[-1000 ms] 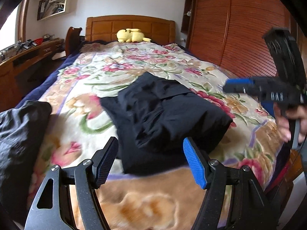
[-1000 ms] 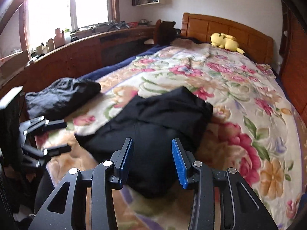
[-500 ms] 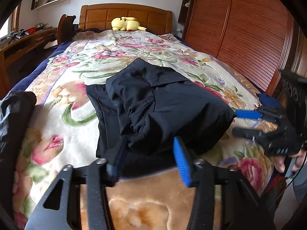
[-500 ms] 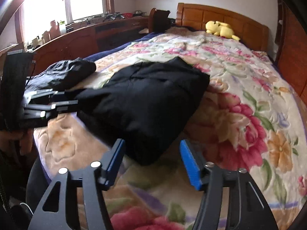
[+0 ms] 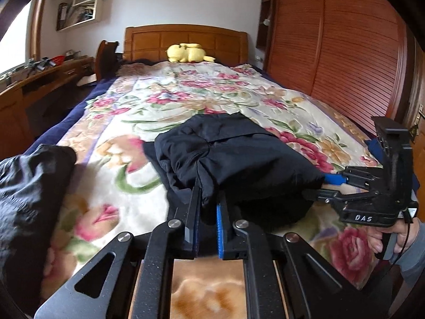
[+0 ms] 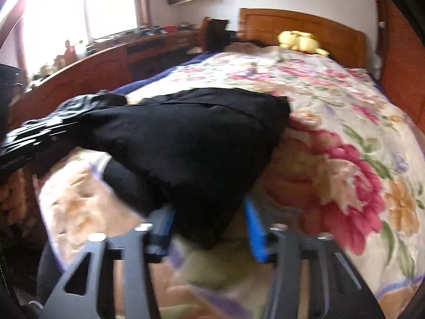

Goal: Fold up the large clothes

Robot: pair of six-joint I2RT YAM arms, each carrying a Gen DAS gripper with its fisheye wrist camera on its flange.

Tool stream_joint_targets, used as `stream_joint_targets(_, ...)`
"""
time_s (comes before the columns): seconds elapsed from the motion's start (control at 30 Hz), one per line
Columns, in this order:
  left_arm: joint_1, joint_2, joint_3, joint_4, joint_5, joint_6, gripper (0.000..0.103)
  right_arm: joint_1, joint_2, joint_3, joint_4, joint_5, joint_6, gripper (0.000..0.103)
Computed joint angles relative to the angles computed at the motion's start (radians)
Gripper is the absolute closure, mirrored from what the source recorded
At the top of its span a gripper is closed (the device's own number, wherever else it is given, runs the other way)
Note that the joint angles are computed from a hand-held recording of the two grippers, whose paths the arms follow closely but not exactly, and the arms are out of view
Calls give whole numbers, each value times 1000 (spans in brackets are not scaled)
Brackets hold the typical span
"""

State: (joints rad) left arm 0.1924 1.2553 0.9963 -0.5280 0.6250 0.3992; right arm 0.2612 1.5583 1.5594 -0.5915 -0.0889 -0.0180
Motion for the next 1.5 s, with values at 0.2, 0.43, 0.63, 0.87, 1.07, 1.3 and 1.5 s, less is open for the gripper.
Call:
stream_joint_targets(0.2, 32, 71, -58, 39, -45, 31, 92, 55, 18, -43, 3, 54, -64, 78)
stream_joint_targets(0.43, 10, 31, -120, 86, -92, 38, 93, 43, 36, 43, -106, 36, -48, 78)
stream_joint_targets(0.63, 27, 38, -108, 68, -77, 51, 92, 16, -45, 61, -101, -40, -90, 78)
stream_joint_targets(0.87, 25, 32, -111, 62, -85, 53, 92, 38, 54, 240, -165, -31, -94, 78)
stream_joint_targets(1.07, 28, 40, -107, 45, -74, 59, 92, -16, 139, 221, -177, -113, -77, 79)
stream_joint_targets(1.3, 8, 9, -127, 36, -99, 69, 92, 6, 149, 126, -89, -38, -90, 79)
stream_joint_targets(1.5, 20, 20, -102, 4, -90, 67, 89, 26, 157, 130, -76, -15, -92, 79)
